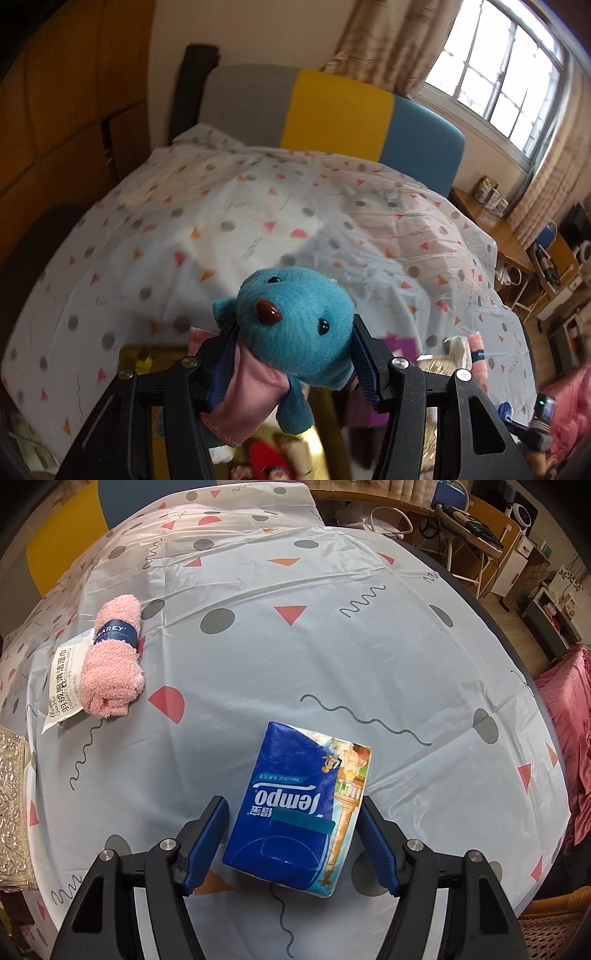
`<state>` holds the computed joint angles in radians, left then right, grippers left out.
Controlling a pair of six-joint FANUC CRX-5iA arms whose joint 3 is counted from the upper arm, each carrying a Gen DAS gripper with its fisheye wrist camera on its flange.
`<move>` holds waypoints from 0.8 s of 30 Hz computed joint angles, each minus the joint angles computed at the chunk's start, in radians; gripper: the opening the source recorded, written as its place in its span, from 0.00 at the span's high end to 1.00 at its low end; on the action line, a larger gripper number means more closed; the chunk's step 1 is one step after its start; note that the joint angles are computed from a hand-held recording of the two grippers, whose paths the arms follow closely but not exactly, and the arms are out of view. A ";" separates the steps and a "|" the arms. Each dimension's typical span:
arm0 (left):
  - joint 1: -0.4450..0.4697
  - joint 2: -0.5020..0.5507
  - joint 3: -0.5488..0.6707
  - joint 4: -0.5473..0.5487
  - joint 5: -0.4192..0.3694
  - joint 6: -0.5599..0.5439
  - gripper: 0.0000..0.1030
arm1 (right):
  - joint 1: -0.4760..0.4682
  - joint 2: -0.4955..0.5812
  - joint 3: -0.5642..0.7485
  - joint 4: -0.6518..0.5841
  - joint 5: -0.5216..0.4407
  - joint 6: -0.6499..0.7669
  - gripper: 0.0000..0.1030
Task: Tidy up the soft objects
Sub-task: 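Carry the blue plush toy into the gold tray and open the left tool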
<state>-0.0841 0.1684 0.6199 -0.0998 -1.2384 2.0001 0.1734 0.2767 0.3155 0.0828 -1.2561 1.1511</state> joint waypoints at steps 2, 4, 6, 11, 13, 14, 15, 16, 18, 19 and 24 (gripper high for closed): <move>0.035 -0.082 -0.149 0.040 0.043 0.009 0.44 | 0.000 0.000 -0.002 0.002 0.005 -0.006 0.30; 0.065 -0.149 -0.278 0.088 0.084 0.021 0.44 | 0.001 -0.002 -0.005 0.007 0.011 -0.012 0.30; 0.090 -0.208 -0.402 0.154 0.134 0.030 0.44 | 0.003 -0.004 -0.011 0.015 0.019 -0.017 0.31; 0.065 -0.255 -0.558 0.167 0.209 0.080 0.38 | 0.010 -0.008 -0.025 0.036 0.036 -0.032 0.32; 0.041 -0.233 -0.560 0.128 0.194 0.112 0.35 | 0.012 -0.007 -0.025 0.040 0.037 -0.034 0.32; 0.041 -0.230 -0.573 0.137 0.203 0.112 0.34 | 0.010 -0.006 -0.024 0.036 0.036 -0.036 0.32; 0.043 -0.236 -0.596 0.156 0.226 0.101 0.29 | 0.007 -0.005 -0.020 0.031 0.035 -0.036 0.32; 0.040 -0.240 -0.605 0.153 0.234 0.106 0.25 | 0.005 -0.005 -0.019 0.028 0.036 -0.036 0.32; 0.026 -0.250 -0.604 0.118 0.236 0.136 0.22 | 0.003 -0.002 -0.014 0.023 0.034 -0.038 0.32; 0.021 -0.265 -0.615 0.112 0.249 0.139 0.22 | 0.000 0.000 -0.010 0.019 0.032 -0.038 0.32; -0.038 -0.323 -0.609 -0.045 0.242 0.248 0.15 | -0.028 0.009 0.020 -0.027 0.028 -0.045 0.32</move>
<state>-0.1218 -0.1541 0.0113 -0.1444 -0.9965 2.2476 0.1454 0.2855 0.3353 0.0558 -1.2283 1.1065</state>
